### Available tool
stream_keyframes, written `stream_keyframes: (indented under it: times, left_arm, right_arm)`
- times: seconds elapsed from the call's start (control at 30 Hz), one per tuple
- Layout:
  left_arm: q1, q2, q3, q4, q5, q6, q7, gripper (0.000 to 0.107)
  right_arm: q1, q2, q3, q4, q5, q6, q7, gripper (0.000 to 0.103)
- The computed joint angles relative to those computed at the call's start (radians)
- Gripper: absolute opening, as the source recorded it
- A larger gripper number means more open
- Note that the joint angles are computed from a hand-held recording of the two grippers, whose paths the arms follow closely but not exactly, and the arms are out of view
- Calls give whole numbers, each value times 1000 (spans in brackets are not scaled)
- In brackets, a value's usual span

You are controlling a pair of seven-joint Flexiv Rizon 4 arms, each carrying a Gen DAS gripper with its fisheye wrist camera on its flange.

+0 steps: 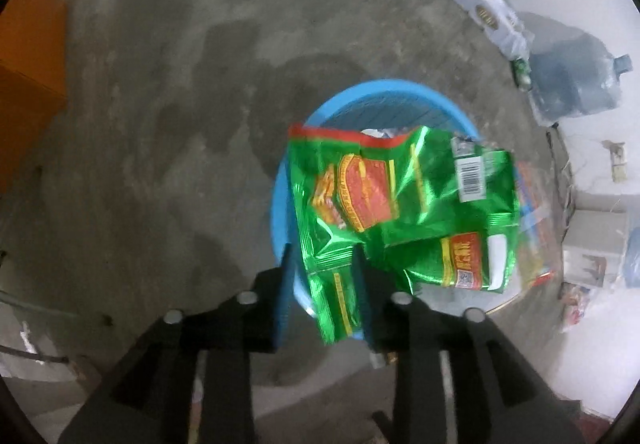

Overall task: Collect trash
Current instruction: 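Open the left gripper over the basket while the right gripper drops the rice bag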

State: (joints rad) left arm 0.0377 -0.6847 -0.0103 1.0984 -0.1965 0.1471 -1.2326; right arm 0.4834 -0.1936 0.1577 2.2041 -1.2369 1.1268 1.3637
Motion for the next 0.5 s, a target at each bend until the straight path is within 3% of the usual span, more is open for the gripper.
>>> stream_keyframes:
  times: [0.2, 0.3, 0.37, 0.47, 0.5]
  left_arm:
    - [14, 8, -5, -56, -5, -19, 33, 38]
    - [28, 22, -1, -123, 5, -68, 64, 38]
    - [47, 36, -2, -163, -2, -97, 91, 38]
    - [113, 39, -16, -302, -40, -244, 169, 41]
    - [135, 42, -18, -334, -55, -279, 190, 43]
  right_arm:
    - [37, -45, 20, -154, 213, -146, -471, 37]
    - [59, -117, 12, -299, 310, -215, -777, 31]
    - [61, -205, 10, -415, 405, -228, -999, 31]
    - [27, -354, 47, -576, 619, -269, -1269, 24]
    - [15, -393, 62, -623, 689, -310, -1329, 16]
